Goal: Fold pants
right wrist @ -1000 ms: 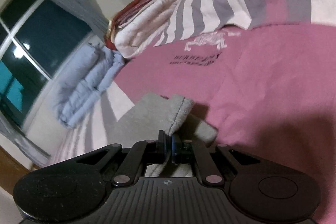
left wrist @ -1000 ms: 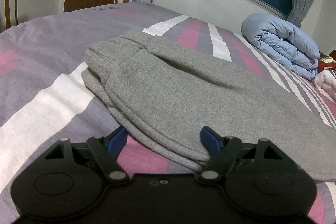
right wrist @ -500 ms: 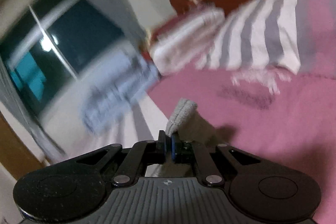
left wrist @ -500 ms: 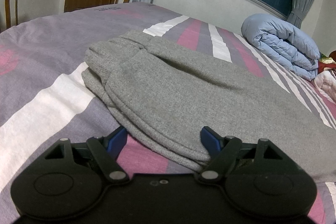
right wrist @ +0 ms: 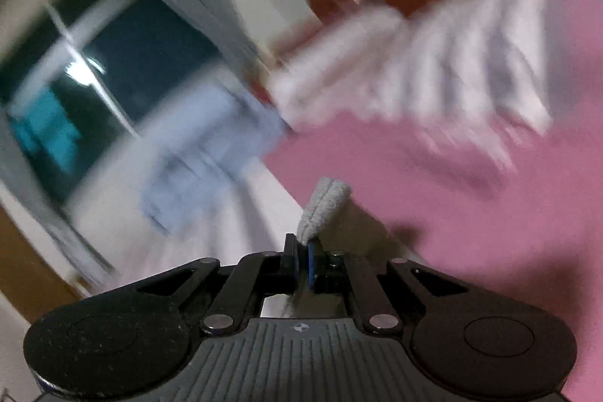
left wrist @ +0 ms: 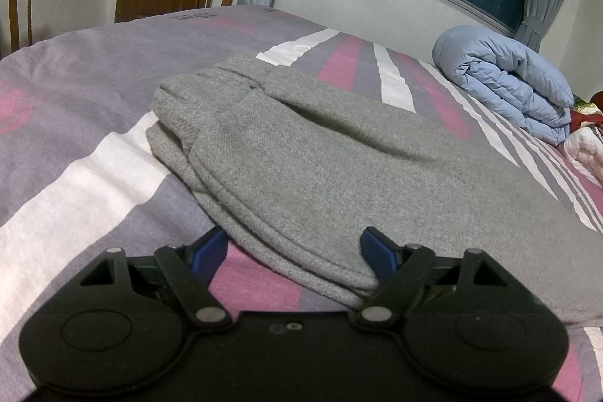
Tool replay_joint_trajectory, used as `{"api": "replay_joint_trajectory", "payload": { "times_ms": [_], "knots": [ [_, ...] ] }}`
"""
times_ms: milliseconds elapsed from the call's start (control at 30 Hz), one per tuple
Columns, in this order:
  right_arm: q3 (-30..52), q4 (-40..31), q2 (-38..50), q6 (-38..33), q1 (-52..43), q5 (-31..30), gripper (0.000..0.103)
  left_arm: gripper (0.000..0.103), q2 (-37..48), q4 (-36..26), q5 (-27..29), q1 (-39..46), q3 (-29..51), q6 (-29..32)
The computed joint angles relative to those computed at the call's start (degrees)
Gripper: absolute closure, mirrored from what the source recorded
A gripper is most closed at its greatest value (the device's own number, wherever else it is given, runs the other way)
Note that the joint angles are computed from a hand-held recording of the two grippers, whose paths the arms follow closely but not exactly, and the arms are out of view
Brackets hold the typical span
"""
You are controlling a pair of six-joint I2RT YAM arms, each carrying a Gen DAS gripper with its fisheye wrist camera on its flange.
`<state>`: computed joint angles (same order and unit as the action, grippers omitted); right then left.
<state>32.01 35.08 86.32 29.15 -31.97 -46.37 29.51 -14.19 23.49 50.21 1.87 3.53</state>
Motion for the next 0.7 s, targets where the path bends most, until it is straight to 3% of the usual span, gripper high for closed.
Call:
{"api": "replay_joint_trajectory", "payload": {
  "times_ms": [33, 67, 167, 200, 267, 400, 567, 700],
  "knots": [
    [-2.15, 4.24, -0.35, 1.03, -1.96, -1.18, 0.098, 0.031, 0.49, 0.55, 0.28, 0.27, -0.07, 0.08],
    [-3.26, 3.08, 0.15, -2.57, -2.84, 0.56, 0.098, 0.031, 0.78, 0.97, 0.58, 0.49, -0.19, 0.1],
    [3.75, -17.09, 12.83, -14.5, -2.77, 7.81, 0.098, 0.031, 0.3, 0.71, 0.57, 0.44, -0.43, 0.02],
    [4.27, -16.07, 17.83, -13.51, -4.08, 7.18, 0.098, 0.031, -0.05, 0.54, 0.17, 0.04, -0.43, -0.22],
    [1.19, -6.61, 21.11, -9.36, -5.93, 3.79, 0.098, 0.031, -0.87, -0.24, 0.09, 0.0, -0.42, -0.24],
    [0.41, -7.05, 18.75, -10.02, -3.99, 6.77, 0.098, 0.031, -2.96, -1.97, -0.5, -0.7, -0.53, -0.84],
    [-1.85, -7.74, 13.78, -11.25, -5.8, 3.77, 0.098, 0.031, -2.69, -1.75, -0.26, -0.51, -0.52, -0.75],
    [-0.74, -13.81, 9.74, -12.14, -6.98, 2.56, 0.098, 0.031, -3.44, -2.33, -0.64, -0.99, -0.56, -1.16]
  ]
}}
